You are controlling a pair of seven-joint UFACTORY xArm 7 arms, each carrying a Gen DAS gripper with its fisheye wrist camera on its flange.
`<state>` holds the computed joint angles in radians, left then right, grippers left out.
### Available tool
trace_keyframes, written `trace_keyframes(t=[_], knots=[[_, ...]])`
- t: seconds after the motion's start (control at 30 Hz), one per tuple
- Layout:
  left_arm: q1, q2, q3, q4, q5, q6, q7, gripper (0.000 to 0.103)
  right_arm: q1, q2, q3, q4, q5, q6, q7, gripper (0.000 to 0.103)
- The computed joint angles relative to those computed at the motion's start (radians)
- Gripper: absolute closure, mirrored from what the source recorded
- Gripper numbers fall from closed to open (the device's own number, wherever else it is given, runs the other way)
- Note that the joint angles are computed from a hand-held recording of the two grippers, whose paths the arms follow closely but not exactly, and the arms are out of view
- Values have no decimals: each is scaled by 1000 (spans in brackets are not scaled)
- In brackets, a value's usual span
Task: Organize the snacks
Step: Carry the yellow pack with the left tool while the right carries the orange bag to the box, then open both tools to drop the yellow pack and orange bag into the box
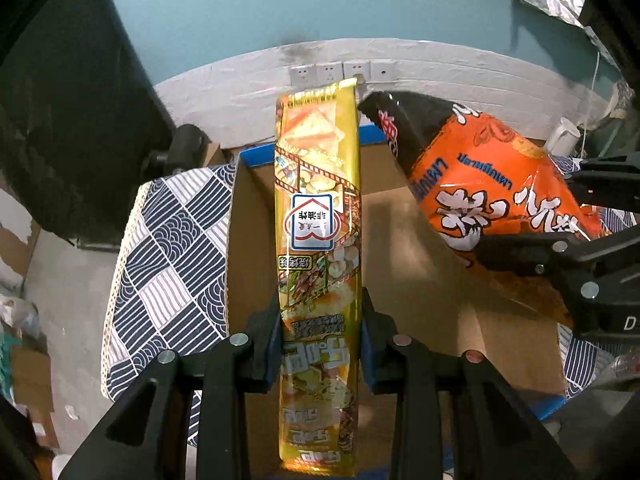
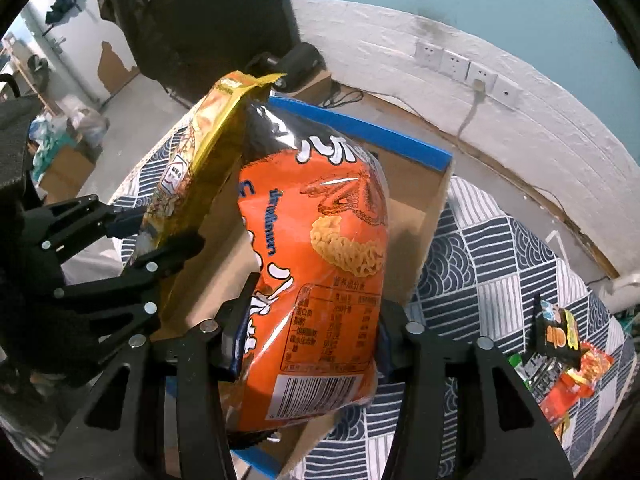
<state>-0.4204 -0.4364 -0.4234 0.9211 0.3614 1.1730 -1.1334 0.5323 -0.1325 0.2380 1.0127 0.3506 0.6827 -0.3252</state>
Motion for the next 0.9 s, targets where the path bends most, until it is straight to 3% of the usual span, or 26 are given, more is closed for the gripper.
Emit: trace_keyframes(t=[0.07,0.13,0.23,0.27,0.47,0.9], knots=[[3,-1,3,-2,5,4,2,68,0,6,0,6,1,5,6,48],[10,0,-11,6,28,23,-10,66,-2,5,0,3,-1,1,8,37],[12,3,-16,21,47,46,-17,48,1,-9,1,-6,-2,-13,1,35],[12,4,-19,24,53,51,-21,46,0,-14,1,-8,-7,-15,4,35],[2,12,-18,44,54,52,-17,46,-10,-52,-3,-27,-58,-32,24,29],[-49,136,-43,184,110,67,-31,41,-57,-182,-52,-146,-98,-19,47,28]])
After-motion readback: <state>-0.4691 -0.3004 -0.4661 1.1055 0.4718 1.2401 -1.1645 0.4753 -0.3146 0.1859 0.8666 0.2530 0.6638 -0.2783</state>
